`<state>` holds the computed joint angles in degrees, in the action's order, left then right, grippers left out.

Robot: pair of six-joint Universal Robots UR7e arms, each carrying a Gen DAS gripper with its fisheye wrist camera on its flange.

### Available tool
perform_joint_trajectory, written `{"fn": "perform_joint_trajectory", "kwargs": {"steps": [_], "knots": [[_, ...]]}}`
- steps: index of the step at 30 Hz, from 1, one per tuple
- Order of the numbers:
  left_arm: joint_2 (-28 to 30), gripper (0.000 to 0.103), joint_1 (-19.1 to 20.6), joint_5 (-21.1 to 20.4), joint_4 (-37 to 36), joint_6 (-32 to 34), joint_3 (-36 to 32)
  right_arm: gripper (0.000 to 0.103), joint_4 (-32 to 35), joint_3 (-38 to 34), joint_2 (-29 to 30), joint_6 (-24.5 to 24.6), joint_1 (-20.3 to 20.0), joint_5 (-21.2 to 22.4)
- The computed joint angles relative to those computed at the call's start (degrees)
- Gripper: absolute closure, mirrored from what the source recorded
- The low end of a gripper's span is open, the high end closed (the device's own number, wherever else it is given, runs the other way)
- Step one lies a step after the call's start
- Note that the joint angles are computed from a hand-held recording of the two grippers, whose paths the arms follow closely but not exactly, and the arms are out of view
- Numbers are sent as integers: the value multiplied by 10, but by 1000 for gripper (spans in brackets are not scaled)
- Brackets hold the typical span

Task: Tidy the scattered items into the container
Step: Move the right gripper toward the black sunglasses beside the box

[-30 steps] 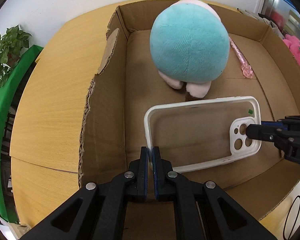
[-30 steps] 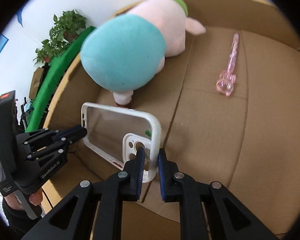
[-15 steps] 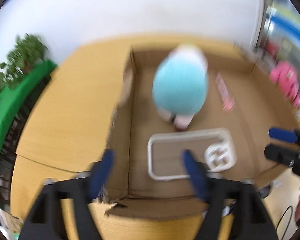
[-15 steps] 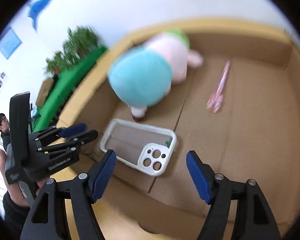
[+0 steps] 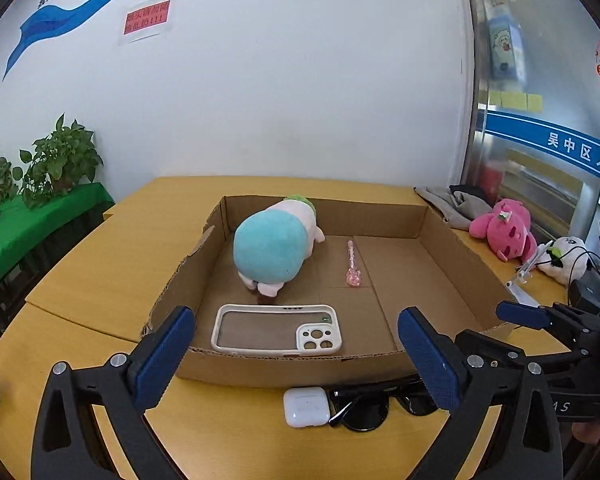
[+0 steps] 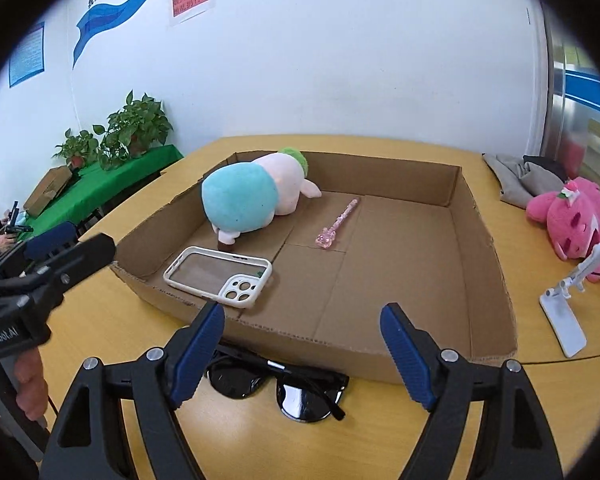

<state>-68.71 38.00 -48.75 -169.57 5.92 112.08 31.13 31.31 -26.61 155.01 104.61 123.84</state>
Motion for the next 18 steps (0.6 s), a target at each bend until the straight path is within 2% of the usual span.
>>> {"fn": "perform_joint_trajectory", "kwargs": {"steps": [3, 8, 11, 18], "knots": [[-4, 0, -7, 1, 12, -16, 9, 23, -14, 39, -19, 0, -2, -13], [-8, 0, -6, -26, 36, -41, 8, 23, -33, 87, -44, 1, -5, -13], [-6, 0, -6, -26, 40, -38, 9, 23, -20, 78, -40, 17, -9, 2], [-2, 0, 7, -40, 54, -48, 13, 23, 13, 69, -32, 39, -23, -17]]}}
